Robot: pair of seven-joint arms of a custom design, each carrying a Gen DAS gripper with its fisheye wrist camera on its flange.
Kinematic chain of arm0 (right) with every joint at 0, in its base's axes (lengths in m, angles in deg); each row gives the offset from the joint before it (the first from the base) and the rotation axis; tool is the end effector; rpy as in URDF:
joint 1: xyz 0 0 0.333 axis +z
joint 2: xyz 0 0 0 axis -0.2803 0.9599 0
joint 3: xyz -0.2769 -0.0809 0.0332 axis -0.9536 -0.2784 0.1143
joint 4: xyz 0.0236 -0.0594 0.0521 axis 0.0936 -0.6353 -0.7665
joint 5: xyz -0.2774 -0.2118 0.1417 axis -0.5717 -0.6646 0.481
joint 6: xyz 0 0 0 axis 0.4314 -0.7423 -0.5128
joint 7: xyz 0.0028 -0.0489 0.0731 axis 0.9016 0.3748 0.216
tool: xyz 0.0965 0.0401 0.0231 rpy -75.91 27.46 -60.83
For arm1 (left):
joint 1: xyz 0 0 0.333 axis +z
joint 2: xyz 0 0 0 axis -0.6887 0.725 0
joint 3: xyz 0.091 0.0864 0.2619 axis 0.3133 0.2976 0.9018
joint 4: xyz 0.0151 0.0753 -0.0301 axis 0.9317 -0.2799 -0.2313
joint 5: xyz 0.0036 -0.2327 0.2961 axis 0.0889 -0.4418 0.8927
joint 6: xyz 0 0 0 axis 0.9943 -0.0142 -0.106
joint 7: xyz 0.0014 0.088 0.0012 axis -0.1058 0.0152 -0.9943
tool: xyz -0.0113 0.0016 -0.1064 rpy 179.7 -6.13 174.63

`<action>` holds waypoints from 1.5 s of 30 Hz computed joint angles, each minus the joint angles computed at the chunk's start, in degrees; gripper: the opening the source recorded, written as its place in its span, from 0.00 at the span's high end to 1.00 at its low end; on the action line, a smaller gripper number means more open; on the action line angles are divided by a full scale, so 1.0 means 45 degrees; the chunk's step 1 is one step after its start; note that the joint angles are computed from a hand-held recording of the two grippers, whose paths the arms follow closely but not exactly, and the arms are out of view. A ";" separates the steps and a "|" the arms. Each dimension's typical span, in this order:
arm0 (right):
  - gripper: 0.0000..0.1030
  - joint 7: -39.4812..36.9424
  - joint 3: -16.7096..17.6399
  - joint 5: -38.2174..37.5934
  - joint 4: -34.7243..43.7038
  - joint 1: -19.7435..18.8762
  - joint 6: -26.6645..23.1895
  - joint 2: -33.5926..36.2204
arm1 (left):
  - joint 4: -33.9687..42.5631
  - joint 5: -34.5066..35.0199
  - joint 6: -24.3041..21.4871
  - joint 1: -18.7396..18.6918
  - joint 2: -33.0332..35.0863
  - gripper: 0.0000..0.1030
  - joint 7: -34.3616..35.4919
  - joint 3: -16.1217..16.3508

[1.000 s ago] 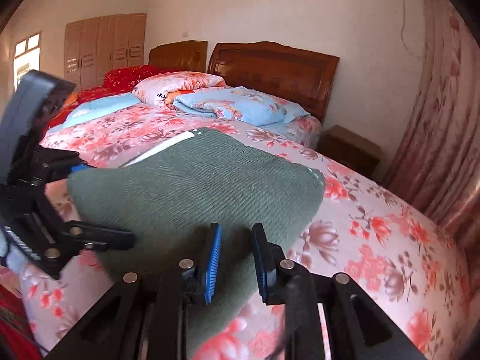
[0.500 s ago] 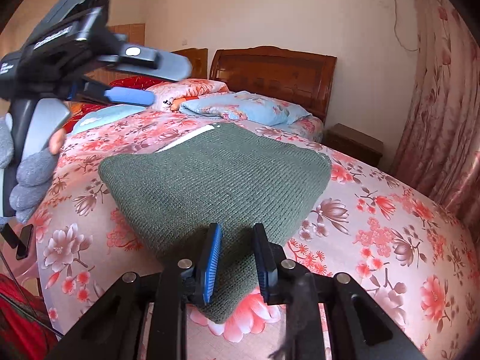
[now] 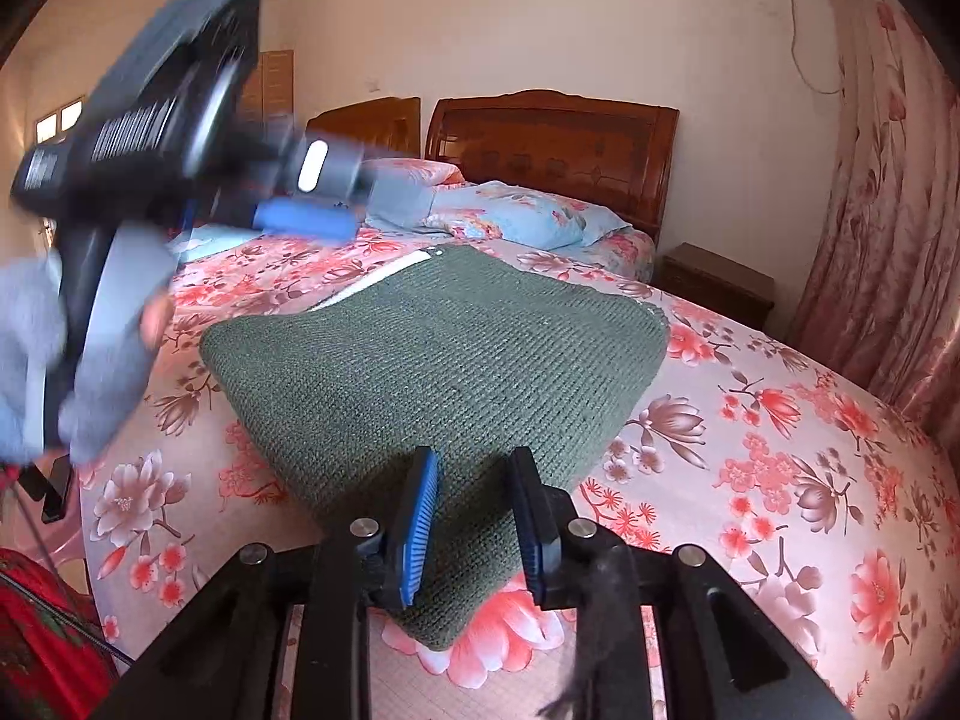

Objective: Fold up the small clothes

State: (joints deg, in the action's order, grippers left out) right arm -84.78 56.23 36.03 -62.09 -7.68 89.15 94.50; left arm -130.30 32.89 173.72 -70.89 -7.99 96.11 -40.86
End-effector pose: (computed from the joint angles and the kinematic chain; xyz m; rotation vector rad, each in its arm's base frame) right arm 0.6163 0.1591 0.4920 -2.1278 0.4902 -0.3289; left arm 0.5508 -0.3970 0.5709 -1.8616 1.4965 -1.1535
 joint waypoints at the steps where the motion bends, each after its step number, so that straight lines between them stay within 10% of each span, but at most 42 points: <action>1: 0.75 0.0024 0.0000 -0.0035 0.0002 0.0011 0.0015 -0.0004 | 0.0712 -0.0440 -0.0223 0.0172 0.0421 0.00 0.0743 -0.0083; 8: 0.75 0.0142 -0.0007 -0.0188 -0.0103 0.0065 0.0192 -0.0098 | 0.2663 -0.4597 -0.1175 0.0979 0.2772 0.00 0.2937 0.0182; 12: 0.73 -0.0001 -0.0012 -0.0325 -0.0246 0.0122 0.0304 -0.0210 | 0.0909 -0.3067 0.0364 0.0554 0.1566 0.00 0.1079 0.0890; 17: 0.73 0.0105 -0.0027 -0.0036 -0.0130 0.0021 0.0142 -0.0167 | -0.0077 -0.1238 -0.0113 0.0081 0.0650 0.00 -0.0525 0.1002; 23: 0.73 -0.1040 -0.0065 0.1176 -0.0858 -0.0008 0.0036 -0.0998 | -0.1286 -0.0703 -0.1618 0.0066 -0.0369 0.00 -0.1832 0.0330; 29: 0.73 -0.0985 -0.0216 0.0389 -0.1180 0.0569 -0.0010 -0.1082 | 0.0311 0.0278 -0.5793 -0.0826 0.0537 0.00 -0.0244 -0.0398; 45: 0.73 0.0980 -0.0738 0.0639 -0.1578 0.0158 -0.0185 -0.1697 | -0.0414 0.1683 -0.7302 -0.1488 -0.0475 0.00 -0.2025 -0.0891</action>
